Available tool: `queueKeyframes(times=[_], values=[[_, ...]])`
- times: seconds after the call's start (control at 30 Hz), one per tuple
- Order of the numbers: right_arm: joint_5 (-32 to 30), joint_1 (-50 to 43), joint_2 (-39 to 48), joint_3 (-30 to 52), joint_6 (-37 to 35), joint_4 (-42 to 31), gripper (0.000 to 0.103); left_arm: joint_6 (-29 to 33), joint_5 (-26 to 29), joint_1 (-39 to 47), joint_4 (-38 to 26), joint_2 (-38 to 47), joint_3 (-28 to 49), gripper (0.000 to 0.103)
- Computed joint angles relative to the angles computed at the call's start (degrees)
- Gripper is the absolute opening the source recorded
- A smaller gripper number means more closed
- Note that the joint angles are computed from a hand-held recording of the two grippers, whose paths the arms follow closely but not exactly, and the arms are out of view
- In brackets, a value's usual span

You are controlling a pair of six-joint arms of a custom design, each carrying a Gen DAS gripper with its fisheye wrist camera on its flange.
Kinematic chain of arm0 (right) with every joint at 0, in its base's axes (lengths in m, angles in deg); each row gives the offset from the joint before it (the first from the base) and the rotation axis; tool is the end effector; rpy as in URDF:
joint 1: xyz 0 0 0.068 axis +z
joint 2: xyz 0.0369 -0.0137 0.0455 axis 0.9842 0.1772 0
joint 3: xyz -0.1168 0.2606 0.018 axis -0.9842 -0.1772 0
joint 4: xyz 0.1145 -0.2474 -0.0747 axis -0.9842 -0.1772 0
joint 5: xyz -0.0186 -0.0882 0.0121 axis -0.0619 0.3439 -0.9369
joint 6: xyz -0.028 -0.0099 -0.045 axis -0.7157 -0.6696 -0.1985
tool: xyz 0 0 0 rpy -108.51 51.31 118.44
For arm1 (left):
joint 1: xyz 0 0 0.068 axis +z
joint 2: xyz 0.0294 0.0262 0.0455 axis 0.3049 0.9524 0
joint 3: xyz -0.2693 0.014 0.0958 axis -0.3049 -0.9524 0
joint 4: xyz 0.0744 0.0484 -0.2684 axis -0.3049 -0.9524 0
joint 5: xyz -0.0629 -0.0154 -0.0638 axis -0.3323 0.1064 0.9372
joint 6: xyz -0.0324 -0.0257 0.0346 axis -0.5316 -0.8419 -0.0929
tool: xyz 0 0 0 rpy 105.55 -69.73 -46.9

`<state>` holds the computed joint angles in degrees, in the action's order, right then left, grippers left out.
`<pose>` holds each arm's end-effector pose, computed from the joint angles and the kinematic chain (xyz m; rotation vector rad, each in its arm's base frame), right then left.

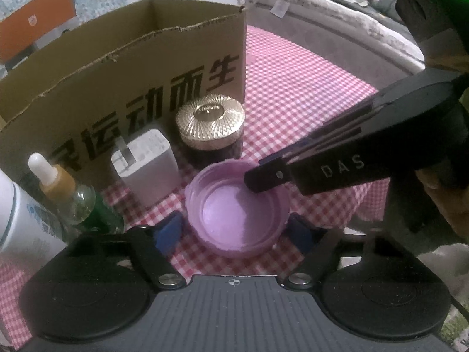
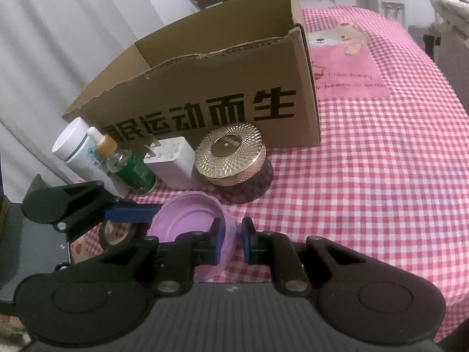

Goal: Organize rigid objects
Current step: 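Lift the pink bowl with the right gripper and carry it toward the box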

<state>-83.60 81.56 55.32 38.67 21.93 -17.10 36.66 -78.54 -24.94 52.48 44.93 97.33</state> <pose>0.1695 0.0221 0.1191 -0.1994 2.4613 0.6426 0.1585 -0.1428 0.1568 0.8421 2.3940 -0.2298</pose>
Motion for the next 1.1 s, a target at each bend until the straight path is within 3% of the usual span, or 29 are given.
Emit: queueKeyframes(times=[0.3,0.67,0.87,1.1], values=[[-2.95,-3.44,-3.42,0.09,-2.35,-5.21,0.015,-0.42,-0.04,-0.39,1.11,2.67,1.22,0.075],[-2.19,-1.37,-2.01,-0.22,-0.77,-1.83,0.015,-1.44,0.15,0.19,2.60,4.71,2.15,0.074],[-2.13,-0.96,-2.15,-0.24,-0.18,-1.68,0.015,-1.22,-0.32,-0.20,1.49,2.93,1.74,0.074],[-0.43,1.27,-8.75,-0.50,1.52,-6.26,0.015,-2.56,-1.73,-1.53,-0.55,-1.65,0.76,0.074]])
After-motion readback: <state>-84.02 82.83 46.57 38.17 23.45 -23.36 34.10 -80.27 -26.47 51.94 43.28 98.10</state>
